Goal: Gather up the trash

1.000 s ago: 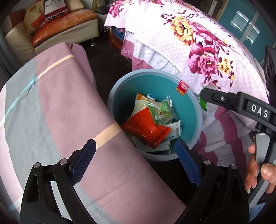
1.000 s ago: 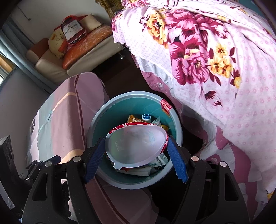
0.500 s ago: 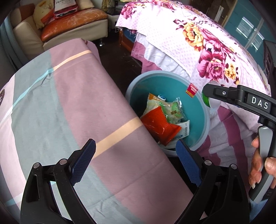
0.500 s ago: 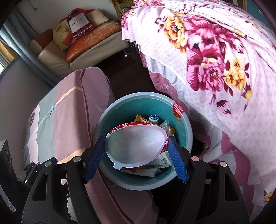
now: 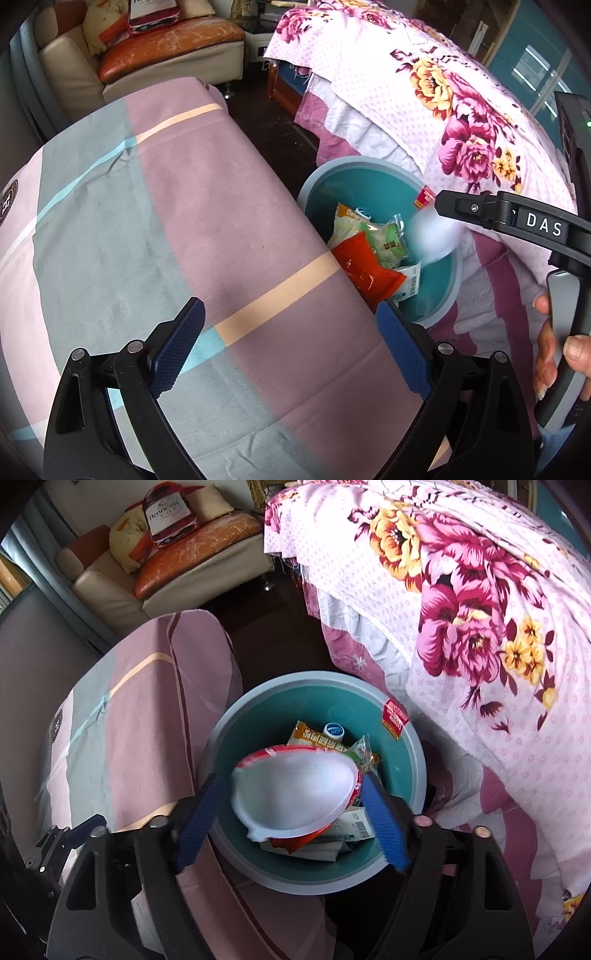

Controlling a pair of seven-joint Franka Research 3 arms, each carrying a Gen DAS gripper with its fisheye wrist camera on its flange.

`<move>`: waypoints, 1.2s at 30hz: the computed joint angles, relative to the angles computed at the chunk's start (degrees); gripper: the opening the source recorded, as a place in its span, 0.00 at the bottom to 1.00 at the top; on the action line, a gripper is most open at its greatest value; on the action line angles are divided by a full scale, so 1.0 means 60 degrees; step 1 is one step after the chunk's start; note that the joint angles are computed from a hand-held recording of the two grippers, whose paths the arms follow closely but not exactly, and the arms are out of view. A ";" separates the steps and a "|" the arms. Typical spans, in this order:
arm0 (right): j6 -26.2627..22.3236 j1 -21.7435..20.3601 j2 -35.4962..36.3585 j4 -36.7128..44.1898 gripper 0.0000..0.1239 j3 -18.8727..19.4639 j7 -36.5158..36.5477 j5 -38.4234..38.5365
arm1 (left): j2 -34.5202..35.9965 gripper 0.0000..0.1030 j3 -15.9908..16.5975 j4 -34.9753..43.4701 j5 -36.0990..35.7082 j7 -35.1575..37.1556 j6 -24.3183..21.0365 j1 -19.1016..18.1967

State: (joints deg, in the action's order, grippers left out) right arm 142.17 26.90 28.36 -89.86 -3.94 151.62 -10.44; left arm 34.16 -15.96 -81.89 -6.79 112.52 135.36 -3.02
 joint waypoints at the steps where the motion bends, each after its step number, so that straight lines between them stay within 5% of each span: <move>1: -0.0035 0.0001 0.0014 0.0023 0.61 0.0011 -0.0013 0.0013 | -0.0036 0.91 0.0005 -0.0061 0.0008 0.0003 0.0045 0.0007; 17: -0.0209 0.0497 -0.0653 -0.0404 0.78 0.0075 0.0136 -0.0902 | -0.1197 0.91 0.0021 -0.1444 -0.0366 0.0225 0.0652 0.0331; 36: -0.1042 0.0994 -0.1576 -0.0606 0.78 0.0597 0.0620 -0.2334 | -0.2640 0.96 0.0330 -0.2878 -0.1350 0.0135 0.0838 0.0805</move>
State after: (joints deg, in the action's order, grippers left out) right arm 135.91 32.86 18.91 -93.50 -0.36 155.34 -24.44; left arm 18.32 -13.99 -99.15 -14.89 113.33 140.38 1.81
